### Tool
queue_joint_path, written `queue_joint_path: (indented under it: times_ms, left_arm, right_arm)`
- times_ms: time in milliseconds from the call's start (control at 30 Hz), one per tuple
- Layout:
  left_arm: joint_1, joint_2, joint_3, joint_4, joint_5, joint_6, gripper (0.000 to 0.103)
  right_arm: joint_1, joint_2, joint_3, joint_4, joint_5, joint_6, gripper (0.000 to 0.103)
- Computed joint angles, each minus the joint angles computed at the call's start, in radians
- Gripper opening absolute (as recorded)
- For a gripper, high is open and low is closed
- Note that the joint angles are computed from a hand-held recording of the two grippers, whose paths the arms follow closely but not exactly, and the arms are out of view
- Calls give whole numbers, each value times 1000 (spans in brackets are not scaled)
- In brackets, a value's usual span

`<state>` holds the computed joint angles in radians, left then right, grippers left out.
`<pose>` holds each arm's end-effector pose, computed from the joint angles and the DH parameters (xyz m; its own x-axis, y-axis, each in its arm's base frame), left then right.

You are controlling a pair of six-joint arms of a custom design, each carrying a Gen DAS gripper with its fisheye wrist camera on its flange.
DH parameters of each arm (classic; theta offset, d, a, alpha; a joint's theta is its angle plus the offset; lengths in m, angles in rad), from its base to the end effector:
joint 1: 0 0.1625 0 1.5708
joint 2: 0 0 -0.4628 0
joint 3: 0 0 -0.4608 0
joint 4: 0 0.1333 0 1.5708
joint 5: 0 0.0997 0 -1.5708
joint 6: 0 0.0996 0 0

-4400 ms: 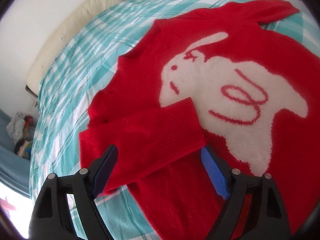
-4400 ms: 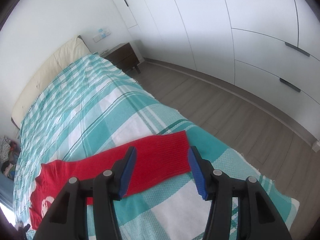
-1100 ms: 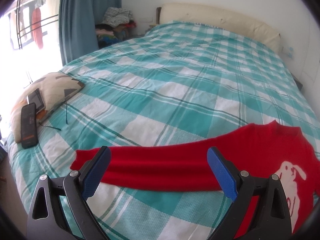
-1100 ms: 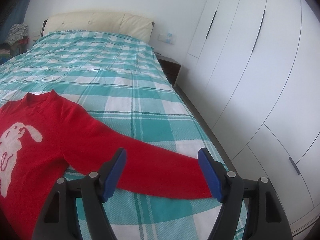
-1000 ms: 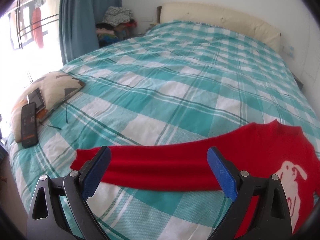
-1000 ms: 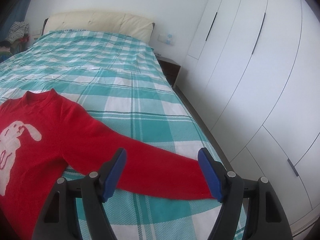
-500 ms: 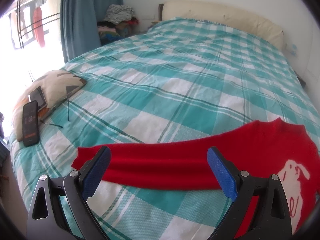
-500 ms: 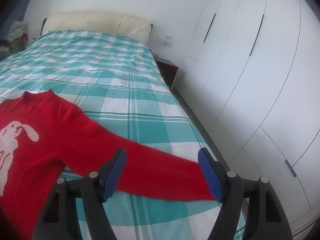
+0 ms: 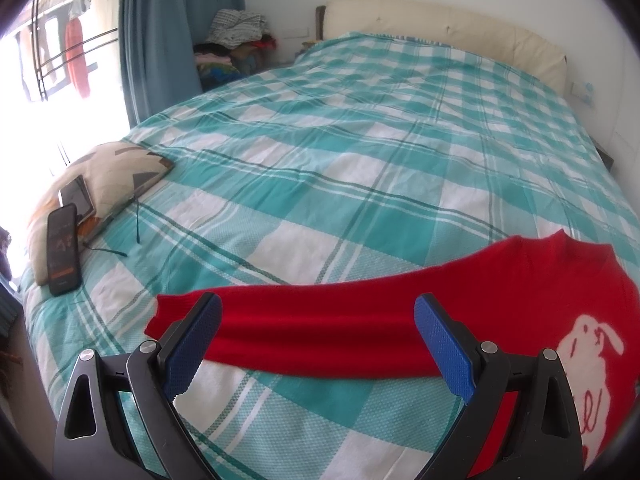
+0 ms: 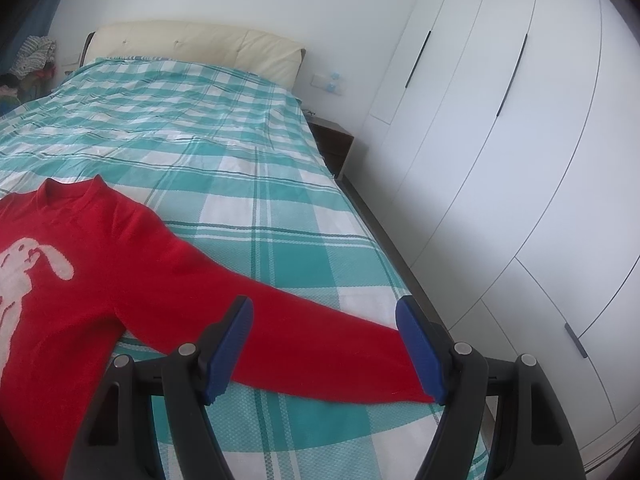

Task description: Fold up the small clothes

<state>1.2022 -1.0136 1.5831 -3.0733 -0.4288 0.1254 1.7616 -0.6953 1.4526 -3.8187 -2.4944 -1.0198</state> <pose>-0.0525 -0.7574 0.3623 -0.6192 -0.4581 -0.6377 0.2943 0.6176 -0.7294 0.1966 -0.7341 0.2370 -0.3760 0.2819 0.8827 -0.6408 0.6090 -0.4674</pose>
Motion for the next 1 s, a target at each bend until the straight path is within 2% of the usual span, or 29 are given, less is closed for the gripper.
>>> queue_joint_path:
  times_ms: [167,500,1000]
  left_arm:
    - [-1,5,-1,-18,1,17,98]
    - [-9,27,3,-176,9,209,98]
    - [-17,32,4,-219,23,269,98]
  right_arm:
    - [-1,1,-3,1,-2,2,73]
    - [-1,-3,2,8,-2,12,73]
    - [-1,0,0,7,-2,13,73]
